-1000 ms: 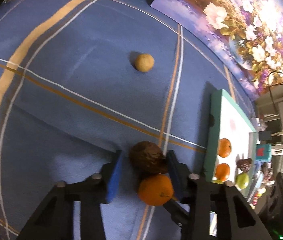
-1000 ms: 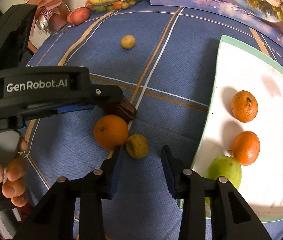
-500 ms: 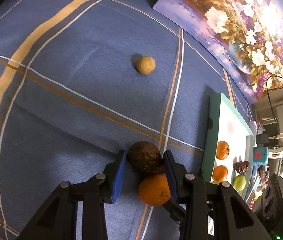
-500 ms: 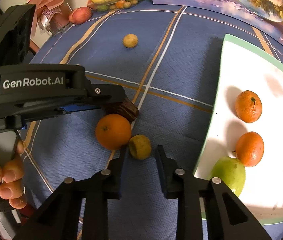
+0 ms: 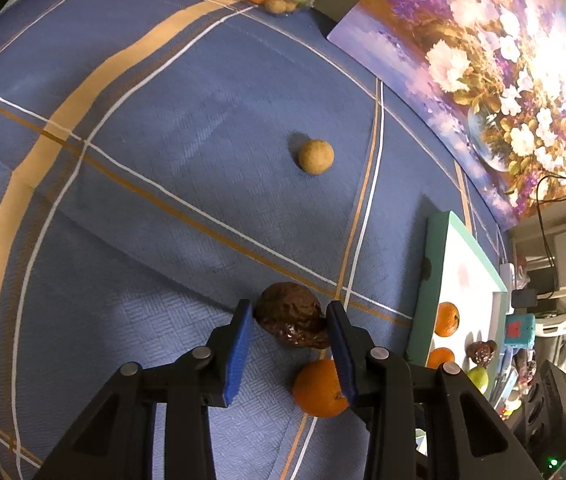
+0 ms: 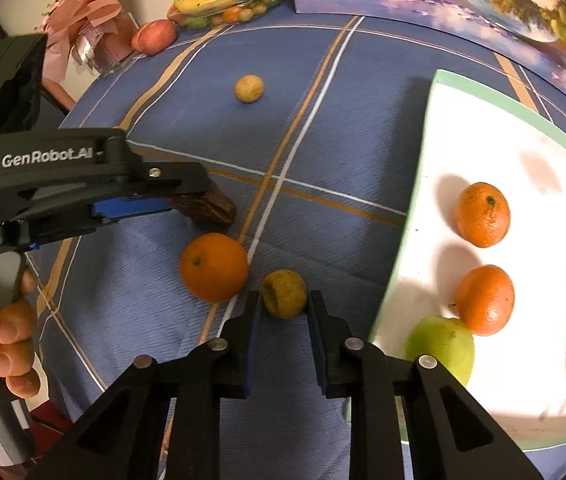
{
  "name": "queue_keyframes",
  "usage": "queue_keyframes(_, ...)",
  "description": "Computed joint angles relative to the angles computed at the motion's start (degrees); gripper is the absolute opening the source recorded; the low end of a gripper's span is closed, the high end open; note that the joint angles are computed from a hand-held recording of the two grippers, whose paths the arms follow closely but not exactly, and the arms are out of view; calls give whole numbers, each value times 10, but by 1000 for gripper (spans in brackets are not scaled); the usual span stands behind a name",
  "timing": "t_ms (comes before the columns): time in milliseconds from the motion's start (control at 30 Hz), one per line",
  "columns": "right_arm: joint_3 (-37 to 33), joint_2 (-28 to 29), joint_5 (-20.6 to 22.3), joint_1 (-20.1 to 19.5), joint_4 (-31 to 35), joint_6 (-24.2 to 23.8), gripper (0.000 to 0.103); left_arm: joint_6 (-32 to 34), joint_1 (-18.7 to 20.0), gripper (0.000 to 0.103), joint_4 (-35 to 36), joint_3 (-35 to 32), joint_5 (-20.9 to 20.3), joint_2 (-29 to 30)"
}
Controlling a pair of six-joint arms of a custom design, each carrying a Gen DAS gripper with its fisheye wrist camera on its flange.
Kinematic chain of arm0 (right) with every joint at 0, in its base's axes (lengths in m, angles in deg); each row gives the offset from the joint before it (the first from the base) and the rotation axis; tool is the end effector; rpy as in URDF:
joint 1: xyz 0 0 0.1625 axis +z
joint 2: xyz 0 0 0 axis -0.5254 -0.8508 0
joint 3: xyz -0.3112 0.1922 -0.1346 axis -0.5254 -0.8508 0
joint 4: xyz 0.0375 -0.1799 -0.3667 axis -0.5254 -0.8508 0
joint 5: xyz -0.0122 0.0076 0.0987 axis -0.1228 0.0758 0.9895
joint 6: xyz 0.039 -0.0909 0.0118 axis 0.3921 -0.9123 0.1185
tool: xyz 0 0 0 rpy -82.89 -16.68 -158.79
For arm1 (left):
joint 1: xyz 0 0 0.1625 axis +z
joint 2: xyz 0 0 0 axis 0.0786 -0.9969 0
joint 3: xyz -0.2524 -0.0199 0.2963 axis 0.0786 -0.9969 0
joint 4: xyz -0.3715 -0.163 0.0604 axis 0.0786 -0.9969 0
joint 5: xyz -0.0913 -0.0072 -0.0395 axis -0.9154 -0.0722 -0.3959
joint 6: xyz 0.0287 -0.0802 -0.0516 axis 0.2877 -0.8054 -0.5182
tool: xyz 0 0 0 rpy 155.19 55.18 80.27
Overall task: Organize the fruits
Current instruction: 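Grasp the date with the left gripper while the right gripper grasps the small yellow-brown fruit, then carry the date and small fruit over the white tray with both grippers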
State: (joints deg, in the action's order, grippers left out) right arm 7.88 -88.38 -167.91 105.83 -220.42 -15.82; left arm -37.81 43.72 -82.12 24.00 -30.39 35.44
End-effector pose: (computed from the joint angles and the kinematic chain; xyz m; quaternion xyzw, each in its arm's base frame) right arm -0.0764 -0.6157 0.2927 0.1416 -0.9518 0.0856 0.2585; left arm -0.3509 -0.6567 -0.1333 -0.0613 0.9739 -0.1519 0.1572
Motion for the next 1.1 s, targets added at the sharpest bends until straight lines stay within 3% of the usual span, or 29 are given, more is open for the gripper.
queue_keyframes(567,20,-68,74,-15,-71,18,23,48,-37,40,-103,46,50,-36)
queue_keyframes(1100,-15,-88,48,-68,-118,108,24,105,-67,40,-58,-32,33,18)
